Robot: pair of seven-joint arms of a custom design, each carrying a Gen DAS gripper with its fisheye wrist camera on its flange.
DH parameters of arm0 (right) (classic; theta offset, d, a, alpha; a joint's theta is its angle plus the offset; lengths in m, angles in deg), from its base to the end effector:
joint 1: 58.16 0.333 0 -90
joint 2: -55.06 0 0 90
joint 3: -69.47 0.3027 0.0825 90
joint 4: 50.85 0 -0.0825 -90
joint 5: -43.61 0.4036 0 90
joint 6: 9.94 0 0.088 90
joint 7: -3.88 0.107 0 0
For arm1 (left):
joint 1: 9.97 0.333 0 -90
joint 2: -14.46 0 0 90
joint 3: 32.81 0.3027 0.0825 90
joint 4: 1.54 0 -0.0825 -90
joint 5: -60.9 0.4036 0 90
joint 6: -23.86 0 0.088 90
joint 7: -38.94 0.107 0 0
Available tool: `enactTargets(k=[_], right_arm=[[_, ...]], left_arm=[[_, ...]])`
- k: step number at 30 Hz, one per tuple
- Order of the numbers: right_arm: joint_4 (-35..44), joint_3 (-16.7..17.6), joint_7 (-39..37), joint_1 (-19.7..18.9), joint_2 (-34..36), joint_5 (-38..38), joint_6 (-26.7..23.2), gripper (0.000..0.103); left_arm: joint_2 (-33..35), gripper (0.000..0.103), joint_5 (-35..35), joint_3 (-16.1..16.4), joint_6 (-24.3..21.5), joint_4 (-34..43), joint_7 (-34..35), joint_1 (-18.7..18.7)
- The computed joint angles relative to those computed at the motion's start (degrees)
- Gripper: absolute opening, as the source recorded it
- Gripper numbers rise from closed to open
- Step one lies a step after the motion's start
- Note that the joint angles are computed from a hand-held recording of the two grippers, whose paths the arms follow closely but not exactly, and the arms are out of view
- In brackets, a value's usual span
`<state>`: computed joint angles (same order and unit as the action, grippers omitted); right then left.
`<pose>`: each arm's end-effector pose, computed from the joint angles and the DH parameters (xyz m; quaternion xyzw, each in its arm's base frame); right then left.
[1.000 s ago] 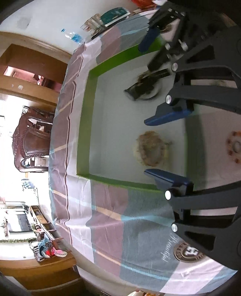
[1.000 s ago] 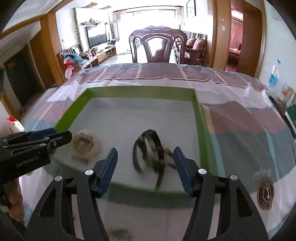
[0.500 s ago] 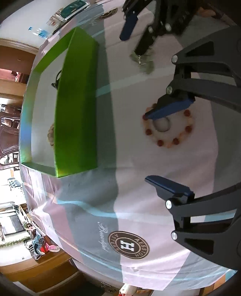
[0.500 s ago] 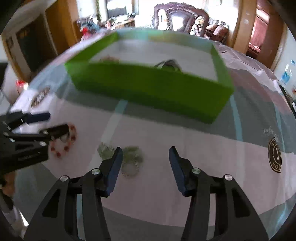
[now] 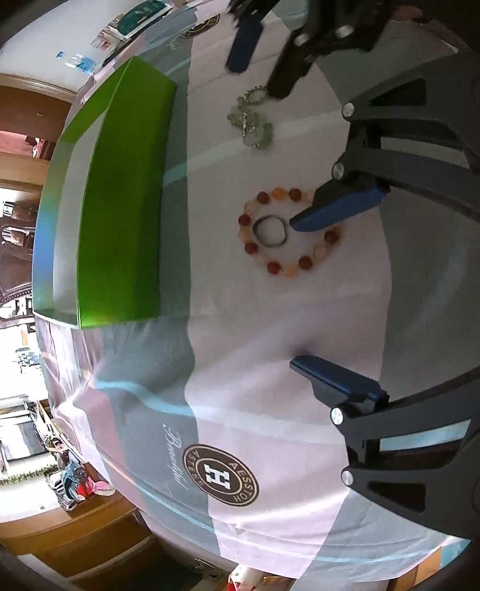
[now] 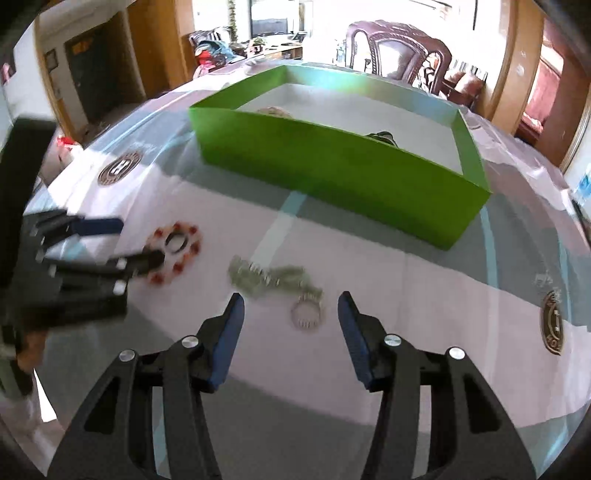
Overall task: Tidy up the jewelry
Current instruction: 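Grasp the green glass charm cluster with the right tool while the left tool reaches the red-bead bracelet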
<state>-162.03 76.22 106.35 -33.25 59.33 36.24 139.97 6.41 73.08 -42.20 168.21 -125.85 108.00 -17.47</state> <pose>0.5421 0.3358 0.4915 -0.8014 0.5180 -0.1551 0.2558 0.5402 -0.1688 0.4854 -0.6571 0.7088 -0.1747 0.1880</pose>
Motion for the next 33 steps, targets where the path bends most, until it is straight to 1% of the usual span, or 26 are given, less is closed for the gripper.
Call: enactTargets(k=[2, 5, 10, 11, 12, 13, 15, 16, 17, 18, 19, 20, 21, 22, 23, 24, 26, 28, 30, 33], right_arm=[[1.76, -0.14, 0.73, 0.18, 1.91, -0.71, -0.72, 0.053], [3.02, -0.35, -0.74, 0.45, 3.62, -0.06, -0.50, 0.053], [3.02, -1.60, 2.83, 2.19, 3.87, -6.46, 3.55, 0.053], [3.48, -1.49, 2.26, 2.18, 4.15, -6.41, 3.44, 0.049], [3.69, -1.27, 1.08, 2.03, 4.26, -5.59, 3.16, 0.025], [4.50, -0.59, -1.71, 1.54, 4.76, -2.65, 1.82, 0.012], [5.32, -0.74, -1.97, 1.79, 5.34, -1.76, 0.27, 0.009], [4.93, -0.88, -1.93, 1.91, 5.08, -1.80, 0.49, 0.008], [4.58, -0.91, -2.04, 1.89, 4.74, -1.40, 0.55, 0.007], [4.07, -0.92, -2.09, 1.81, 4.27, -0.92, 0.72, 0.004], [3.22, -0.99, -1.79, 1.70, 3.45, -0.53, 1.15, 0.004], [2.09, -1.09, -1.21, 1.57, 2.37, -0.54, 1.81, 0.004], [1.02, -1.19, -0.26, 1.46, 1.31, -1.02, 2.42, 0.004], [0.15, -1.19, 0.51, 1.27, 0.39, -1.47, 2.91, 0.004], [-0.88, -1.17, 1.42, 1.02, -0.68, -2.00, 3.61, 0.004], [-2.02, -1.11, 2.28, 0.66, -1.86, -2.33, 4.40, 0.002], [-4.48, -0.83, 3.86, -0.35, -4.60, -2.53, 6.05, 0.002], [-6.19, -0.31, 4.76, -1.37, -6.57, -2.66, 7.30, 0.002], [-7.95, 0.27, 5.65, -2.44, -8.57, -2.96, 8.50, 0.002], [-8.63, 1.04, 5.35, -3.65, -9.44, -2.02, 8.22, 0.002]], left_arm=[[-0.07, 0.070, 0.00, -0.13, -0.07, -0.04, 0.16, -0.13], [-0.36, 0.070, 0.10, -0.18, 0.13, -0.45, 0.27, -0.21], [-0.33, 0.070, -0.45, -0.13, 0.44, -0.49, 0.34, -0.33], [-0.37, 0.070, -0.47, -0.14, 0.50, -0.55, 0.29, -0.34], [-0.33, 0.070, -0.44, -0.17, 0.57, -0.53, 0.26, -0.36], [-0.39, 0.069, -0.82, -0.08, 0.80, -0.68, 0.57, -0.43], [-0.58, 0.065, -2.22, 0.23, 1.18, -0.97, 1.64, -0.60], [-0.77, 0.062, -2.26, 0.21, 1.20, -1.12, 1.65, -0.56], [-0.85, 0.056, -2.33, 0.22, 1.24, -1.15, 1.75, -0.53], [-1.01, 0.046, -2.40, 0.24, 1.23, -1.23, 1.81, -0.51], [-1.18, 0.041, -2.55, 0.27, 1.08, -1.26, 1.81, -0.47], [-1.32, 0.033, -2.67, 0.33, 0.93, -1.30, 1.73, -0.40], [-1.39, 0.027, -2.77, 0.38, 0.81, -1.29, 1.61, -0.32], [-1.41, 0.024, -2.85, 0.43, 0.81, -1.28, 1.61, -0.26], [-1.46, 0.015, -3.34, 0.56, 0.89, -1.32, 1.87, -0.29], [-1.52, 0.011, -4.57, 0.85, 0.94, -1.34, 2.60, -0.43], [-2.04, 0.010, -6.82, 1.30, 1.37, -1.57, 3.85, -0.62], [-3.13, 0.007, -7.64, 1.38, 2.11, -2.15, 4.45, -0.69], [-4.85, 0.007, -8.66, 1.57, 3.27, -2.98, 5.77, -1.11], [-6.33, 0.007, -8.98, 1.52, 4.26, -3.44, 6.79, -1.59]])
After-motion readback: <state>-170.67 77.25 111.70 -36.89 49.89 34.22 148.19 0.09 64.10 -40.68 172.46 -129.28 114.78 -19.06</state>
